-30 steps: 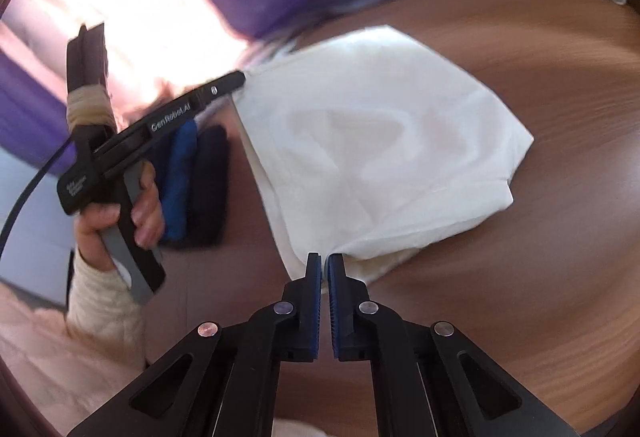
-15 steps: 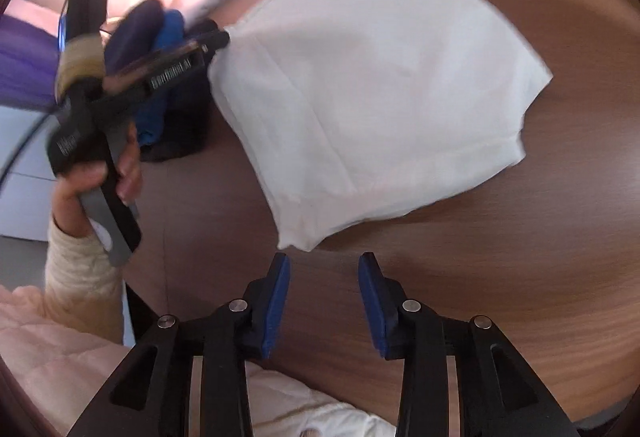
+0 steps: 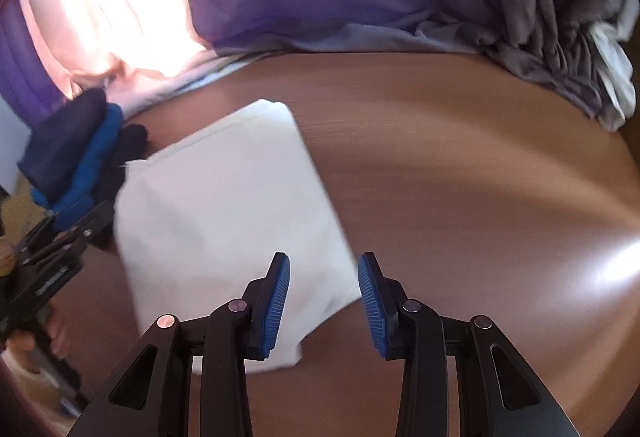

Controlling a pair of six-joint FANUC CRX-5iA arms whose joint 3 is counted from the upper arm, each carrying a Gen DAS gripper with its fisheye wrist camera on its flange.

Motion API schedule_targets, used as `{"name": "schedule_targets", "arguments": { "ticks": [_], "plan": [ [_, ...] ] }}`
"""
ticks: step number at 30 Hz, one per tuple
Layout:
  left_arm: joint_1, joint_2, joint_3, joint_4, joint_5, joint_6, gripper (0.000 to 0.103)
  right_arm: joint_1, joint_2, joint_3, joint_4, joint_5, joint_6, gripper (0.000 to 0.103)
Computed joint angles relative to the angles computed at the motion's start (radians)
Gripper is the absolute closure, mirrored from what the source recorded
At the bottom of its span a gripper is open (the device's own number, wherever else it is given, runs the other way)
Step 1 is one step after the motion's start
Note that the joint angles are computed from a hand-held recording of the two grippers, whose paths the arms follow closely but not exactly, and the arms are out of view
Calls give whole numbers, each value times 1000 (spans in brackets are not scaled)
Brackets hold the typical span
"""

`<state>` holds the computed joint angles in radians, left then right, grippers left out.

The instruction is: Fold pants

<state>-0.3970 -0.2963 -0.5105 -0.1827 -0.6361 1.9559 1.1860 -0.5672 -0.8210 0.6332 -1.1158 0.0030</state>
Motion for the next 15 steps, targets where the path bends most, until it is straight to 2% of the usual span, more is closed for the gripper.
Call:
{"name": "schedule_targets", "arguments": {
  "ticks": [1, 4, 10, 15],
  "plan": [
    [-8, 17, 11, -13, -14, 39, 42, -36, 8, -3, -3, 45, 49, 66],
    [-12, 44, 22, -43, -42, 134, 41, -58, 0, -18, -3, 65, 122, 66],
    [-39, 94, 49, -114, -84, 220, 38, -173, 37, -16, -15, 204, 257, 66],
    [-30, 101, 43, -105, -79, 213, 38, -286, 98, 20, -108, 349, 414, 66]
  ]
}}
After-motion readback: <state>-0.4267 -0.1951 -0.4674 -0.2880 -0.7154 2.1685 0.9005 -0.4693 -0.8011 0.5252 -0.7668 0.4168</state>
